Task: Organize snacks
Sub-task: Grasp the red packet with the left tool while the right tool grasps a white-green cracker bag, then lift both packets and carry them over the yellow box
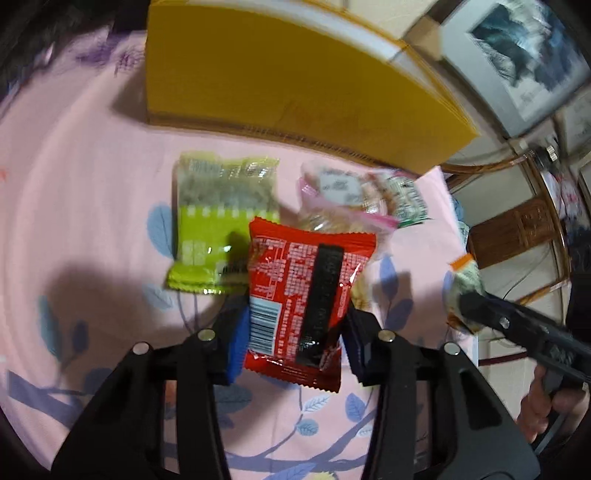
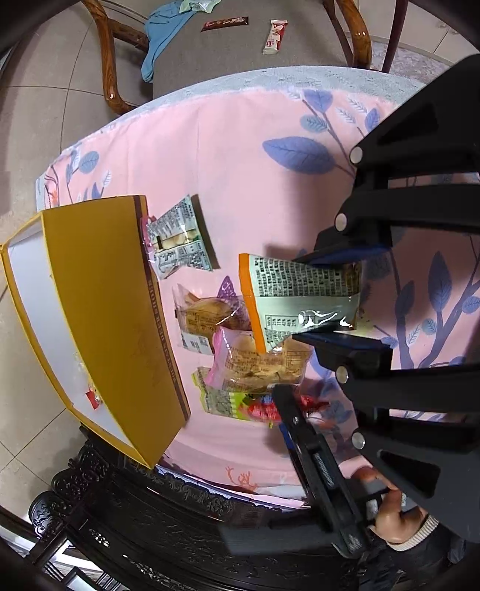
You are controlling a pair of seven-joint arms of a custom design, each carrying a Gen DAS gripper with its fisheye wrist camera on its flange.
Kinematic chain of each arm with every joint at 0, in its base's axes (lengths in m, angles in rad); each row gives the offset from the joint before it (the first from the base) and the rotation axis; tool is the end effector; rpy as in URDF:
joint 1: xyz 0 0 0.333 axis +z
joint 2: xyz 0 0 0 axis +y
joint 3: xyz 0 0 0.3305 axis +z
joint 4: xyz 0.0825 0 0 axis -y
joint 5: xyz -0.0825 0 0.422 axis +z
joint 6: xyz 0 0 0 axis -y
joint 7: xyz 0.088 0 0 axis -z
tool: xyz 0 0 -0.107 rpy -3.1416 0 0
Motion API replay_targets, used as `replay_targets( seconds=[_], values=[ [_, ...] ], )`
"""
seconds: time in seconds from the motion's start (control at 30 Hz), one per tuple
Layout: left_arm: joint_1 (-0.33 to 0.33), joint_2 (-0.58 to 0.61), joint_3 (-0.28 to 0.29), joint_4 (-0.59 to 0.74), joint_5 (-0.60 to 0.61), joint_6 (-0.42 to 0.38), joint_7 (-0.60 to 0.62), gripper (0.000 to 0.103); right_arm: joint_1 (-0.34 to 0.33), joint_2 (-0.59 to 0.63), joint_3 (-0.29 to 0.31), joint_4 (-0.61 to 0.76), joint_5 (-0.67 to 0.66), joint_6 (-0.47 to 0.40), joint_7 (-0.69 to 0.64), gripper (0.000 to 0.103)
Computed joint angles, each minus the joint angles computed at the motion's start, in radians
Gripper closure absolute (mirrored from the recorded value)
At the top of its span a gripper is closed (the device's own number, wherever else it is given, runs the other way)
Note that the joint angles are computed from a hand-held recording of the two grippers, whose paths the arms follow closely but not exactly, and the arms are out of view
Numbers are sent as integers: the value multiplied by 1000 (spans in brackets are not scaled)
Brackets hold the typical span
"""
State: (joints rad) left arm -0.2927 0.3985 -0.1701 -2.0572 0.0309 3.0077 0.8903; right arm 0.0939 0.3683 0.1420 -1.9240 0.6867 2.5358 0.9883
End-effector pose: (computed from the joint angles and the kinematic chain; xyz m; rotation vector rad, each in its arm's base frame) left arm 0.5982 -0.2944 0.2900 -2.3049 1.8461 -0.8425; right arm 0.6610 0.1460 0.3122 -2.0724 1.5684 0.1395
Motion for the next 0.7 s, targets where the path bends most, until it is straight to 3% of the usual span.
replay_targets(
  seconds=[0.13, 0.37, 0.63, 0.7],
  values=[
    [-93, -75, 96, -58, 92, 32, -79, 59, -4, -6, 4, -1, 12, 4, -11, 70],
    [-151, -176, 183, -118, 284, 28, -257, 59, -6, -29, 10, -8, 44, 8, -48, 70],
    [-135, -225, 228, -48, 547, 14, -436, 59, -9, -64, 21, 50, 152, 20, -164, 70],
    [-108, -216, 212, -2, 572, 4, -432, 59, -6, -60, 22, 83, 177, 31, -193, 70]
  ],
)
